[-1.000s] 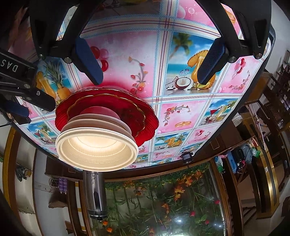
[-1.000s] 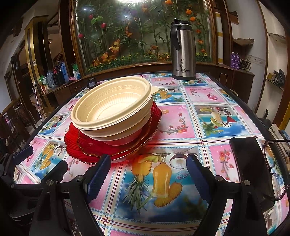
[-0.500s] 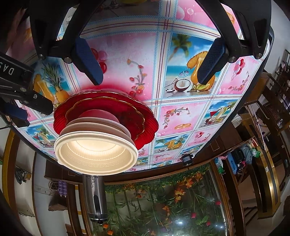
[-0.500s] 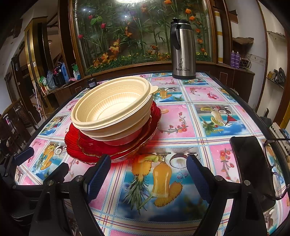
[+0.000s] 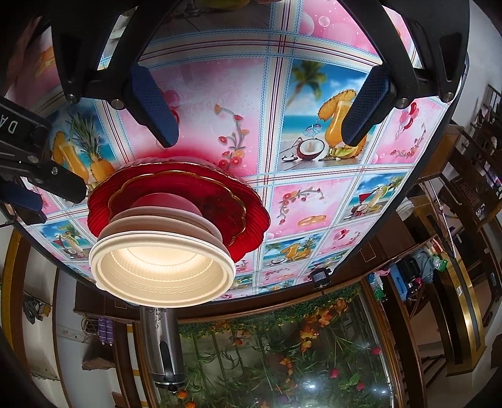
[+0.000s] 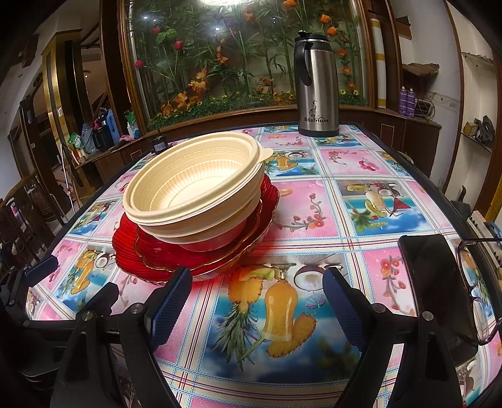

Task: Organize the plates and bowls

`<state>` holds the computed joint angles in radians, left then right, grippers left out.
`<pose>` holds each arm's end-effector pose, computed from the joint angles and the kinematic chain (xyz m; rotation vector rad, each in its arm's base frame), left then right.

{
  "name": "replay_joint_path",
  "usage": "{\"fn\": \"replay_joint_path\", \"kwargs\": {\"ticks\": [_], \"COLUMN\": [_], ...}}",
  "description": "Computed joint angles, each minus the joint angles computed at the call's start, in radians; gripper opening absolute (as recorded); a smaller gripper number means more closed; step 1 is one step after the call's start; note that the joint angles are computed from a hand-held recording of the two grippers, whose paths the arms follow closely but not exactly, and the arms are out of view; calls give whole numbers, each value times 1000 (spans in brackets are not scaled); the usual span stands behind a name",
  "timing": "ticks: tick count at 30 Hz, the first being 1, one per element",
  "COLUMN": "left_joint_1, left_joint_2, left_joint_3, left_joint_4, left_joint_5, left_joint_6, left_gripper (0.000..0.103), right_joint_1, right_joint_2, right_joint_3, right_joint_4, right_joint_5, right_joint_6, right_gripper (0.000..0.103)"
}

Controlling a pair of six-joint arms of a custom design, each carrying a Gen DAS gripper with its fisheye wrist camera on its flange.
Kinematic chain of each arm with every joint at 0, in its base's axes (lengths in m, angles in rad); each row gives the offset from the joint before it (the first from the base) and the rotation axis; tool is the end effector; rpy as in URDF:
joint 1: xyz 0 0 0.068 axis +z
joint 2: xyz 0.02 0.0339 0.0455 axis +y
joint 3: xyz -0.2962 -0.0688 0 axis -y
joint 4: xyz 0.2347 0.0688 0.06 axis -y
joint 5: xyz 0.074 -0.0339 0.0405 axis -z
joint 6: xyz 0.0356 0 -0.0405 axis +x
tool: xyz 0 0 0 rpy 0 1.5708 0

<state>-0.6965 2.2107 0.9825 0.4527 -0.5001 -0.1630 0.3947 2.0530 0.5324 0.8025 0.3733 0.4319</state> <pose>0.3234 -0.2482 0.0765 0.3559 2.2069 0.1271 0.2909 0.1071 0.0740 0.2319 2.2182 0.0211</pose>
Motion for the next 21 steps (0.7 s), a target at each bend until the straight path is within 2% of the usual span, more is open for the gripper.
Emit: {"fn": "replay_joint_path", "kwargs": {"ticks": [21], "left_joint_1": [10], "left_joint_2": [-6], "left_joint_3": [15], "left_joint_4": [-43], "left_joint_5": [6], "left_joint_6": [-15], "left_gripper": [103], "right_joint_1": [11], "right_joint_2": [4], "right_joint_3": [-4], "right_joint_4": [7], "right_joint_5": [7], "right_joint_6": [9], "right_gripper": [87]}}
